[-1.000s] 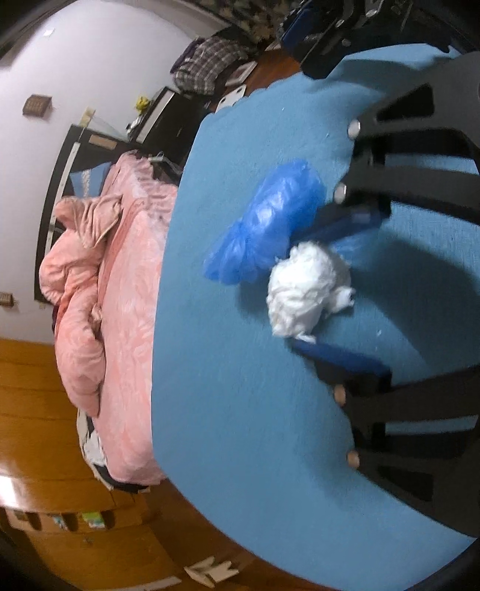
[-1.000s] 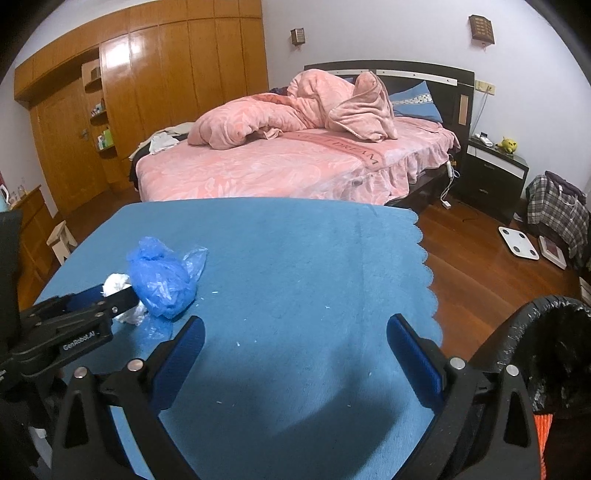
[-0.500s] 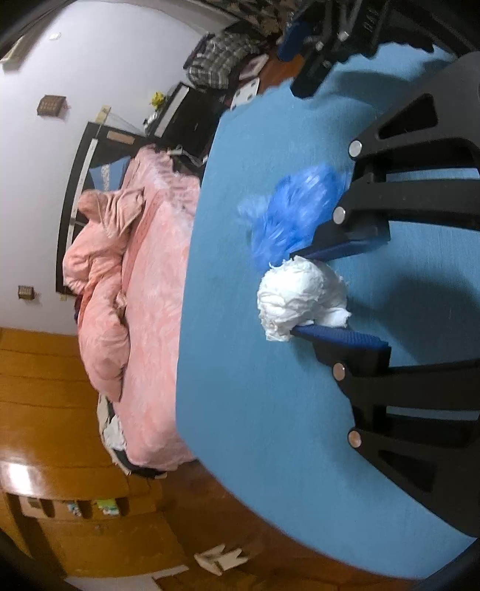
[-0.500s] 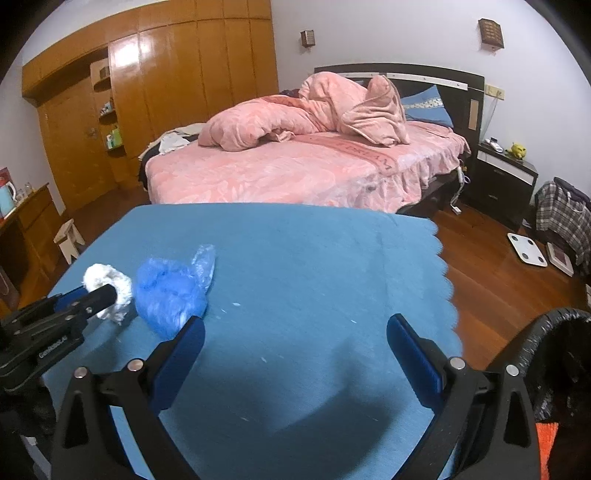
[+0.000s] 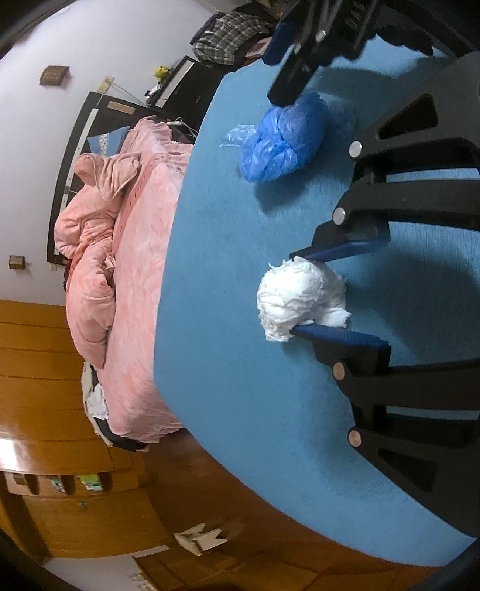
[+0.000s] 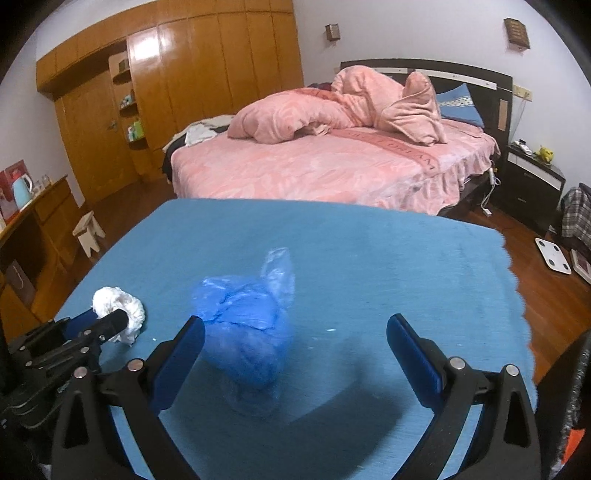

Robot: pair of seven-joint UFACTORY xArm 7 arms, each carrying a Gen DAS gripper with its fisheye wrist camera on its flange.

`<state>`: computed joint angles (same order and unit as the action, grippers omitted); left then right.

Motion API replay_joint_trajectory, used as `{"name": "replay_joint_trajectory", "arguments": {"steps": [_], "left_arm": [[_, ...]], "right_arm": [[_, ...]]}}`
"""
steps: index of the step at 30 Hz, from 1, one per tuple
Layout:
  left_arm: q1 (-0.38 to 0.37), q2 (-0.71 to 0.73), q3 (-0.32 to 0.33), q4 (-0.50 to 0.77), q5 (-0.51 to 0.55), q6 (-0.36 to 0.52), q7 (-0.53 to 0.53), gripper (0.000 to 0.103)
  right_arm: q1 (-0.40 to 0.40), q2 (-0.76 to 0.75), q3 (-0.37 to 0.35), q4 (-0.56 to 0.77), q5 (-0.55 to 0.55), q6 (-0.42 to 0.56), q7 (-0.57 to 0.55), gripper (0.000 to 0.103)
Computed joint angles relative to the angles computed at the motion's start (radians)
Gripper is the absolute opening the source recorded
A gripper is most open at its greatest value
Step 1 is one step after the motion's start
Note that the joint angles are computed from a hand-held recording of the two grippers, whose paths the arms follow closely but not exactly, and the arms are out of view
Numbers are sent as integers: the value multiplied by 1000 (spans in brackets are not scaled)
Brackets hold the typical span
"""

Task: Collect trash
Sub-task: 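Grasp the white tissue ball with the left gripper while the right grasps the blue bag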

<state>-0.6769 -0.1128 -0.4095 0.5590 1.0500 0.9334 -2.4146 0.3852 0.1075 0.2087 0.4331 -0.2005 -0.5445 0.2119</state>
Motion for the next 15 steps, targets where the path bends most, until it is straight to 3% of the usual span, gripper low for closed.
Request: {"name": "replay_joint_trajectory", "arguments": {"steps": [9, 15], "left_arm": [[3, -4, -1, -17, 9, -21, -23, 32], [4, -2, 1, -17, 11, -23, -25, 32]], "right_arm": [[50, 51, 17, 43, 64, 52, -50, 87], [-1, 65, 44, 58, -60, 74, 20, 67]]}}
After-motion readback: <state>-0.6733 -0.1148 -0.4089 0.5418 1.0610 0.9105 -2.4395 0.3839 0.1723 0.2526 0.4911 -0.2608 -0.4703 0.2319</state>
